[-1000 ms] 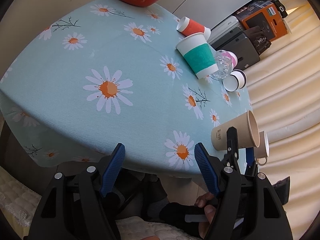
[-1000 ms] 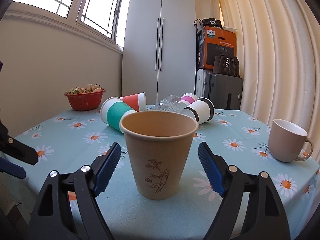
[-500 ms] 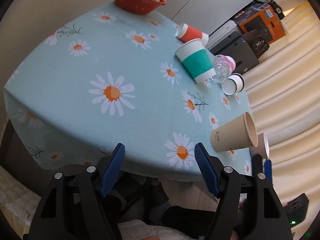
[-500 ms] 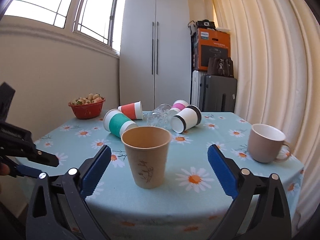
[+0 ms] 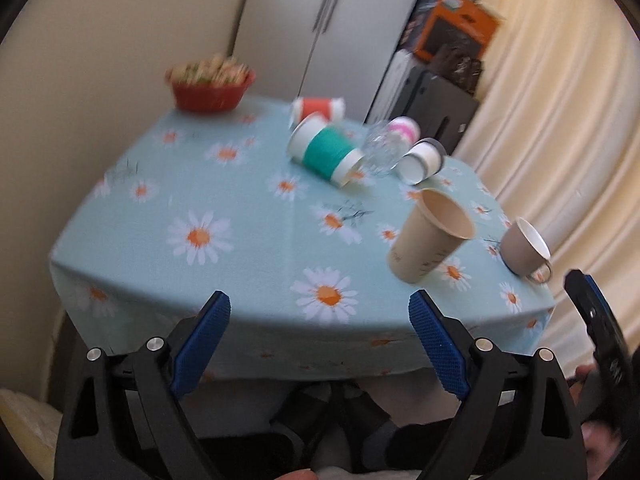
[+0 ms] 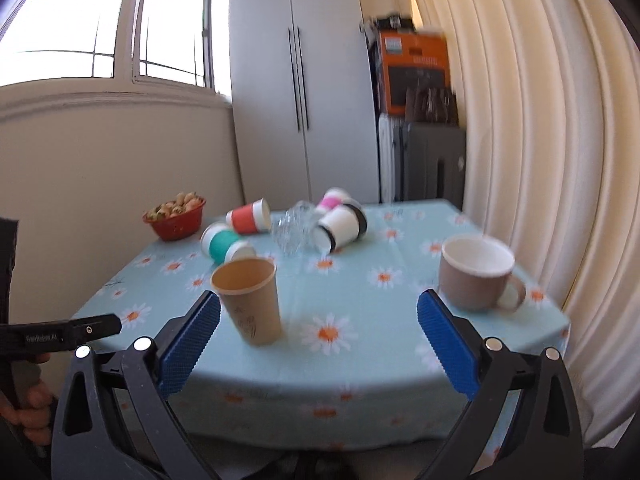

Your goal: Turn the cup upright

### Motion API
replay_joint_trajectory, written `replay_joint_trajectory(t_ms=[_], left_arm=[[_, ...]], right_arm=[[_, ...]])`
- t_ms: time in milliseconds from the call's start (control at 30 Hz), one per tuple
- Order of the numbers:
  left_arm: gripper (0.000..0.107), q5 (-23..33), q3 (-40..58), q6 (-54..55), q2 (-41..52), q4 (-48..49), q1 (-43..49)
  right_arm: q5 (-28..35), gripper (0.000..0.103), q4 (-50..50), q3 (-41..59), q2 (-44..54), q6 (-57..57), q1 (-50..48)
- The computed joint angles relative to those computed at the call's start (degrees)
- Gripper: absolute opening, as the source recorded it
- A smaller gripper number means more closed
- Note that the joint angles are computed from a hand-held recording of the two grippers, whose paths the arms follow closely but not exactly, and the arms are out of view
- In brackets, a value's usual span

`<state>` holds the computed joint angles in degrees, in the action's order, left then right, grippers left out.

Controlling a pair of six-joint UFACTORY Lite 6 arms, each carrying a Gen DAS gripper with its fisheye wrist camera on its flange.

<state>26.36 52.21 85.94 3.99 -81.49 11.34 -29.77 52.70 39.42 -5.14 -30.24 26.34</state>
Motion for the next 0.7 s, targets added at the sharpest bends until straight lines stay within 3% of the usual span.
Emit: replay_joint_trajectory(t_ms=[67, 167, 400, 533, 700], left_arm=[[0.097, -1.63, -5.66, 9.26, -5.93, -6.84, -1.2], [0.097, -3.13, -13.06, 19.92, -13.92, -14.88, -3.2], [0.097, -5.01, -24.71, 24.13, -28.36, -17.3, -6.0], [0.097, -2.99, -29.44, 17.2, -35.56, -11.05, -3.71], [0.097, 5.49, -35.37, 11.19, -47.05, -4.65, 3.17]], right_arm=[[5.4, 0.098, 0.1, -1.46, -3.41, -0.84, -1.97], [6.61, 0.098, 5.18, -5.21, -9.35, -7.93, -1.1], [11.14, 0.098, 17.2, -13.28, -23.8, -21.07, -1.2], [6.11, 0.098, 31.26, -16.64, -30.8, -34.56, 4.03], [-3.52, 0.098, 41.95, -20.55, -38.79, -42.3, 14.67]])
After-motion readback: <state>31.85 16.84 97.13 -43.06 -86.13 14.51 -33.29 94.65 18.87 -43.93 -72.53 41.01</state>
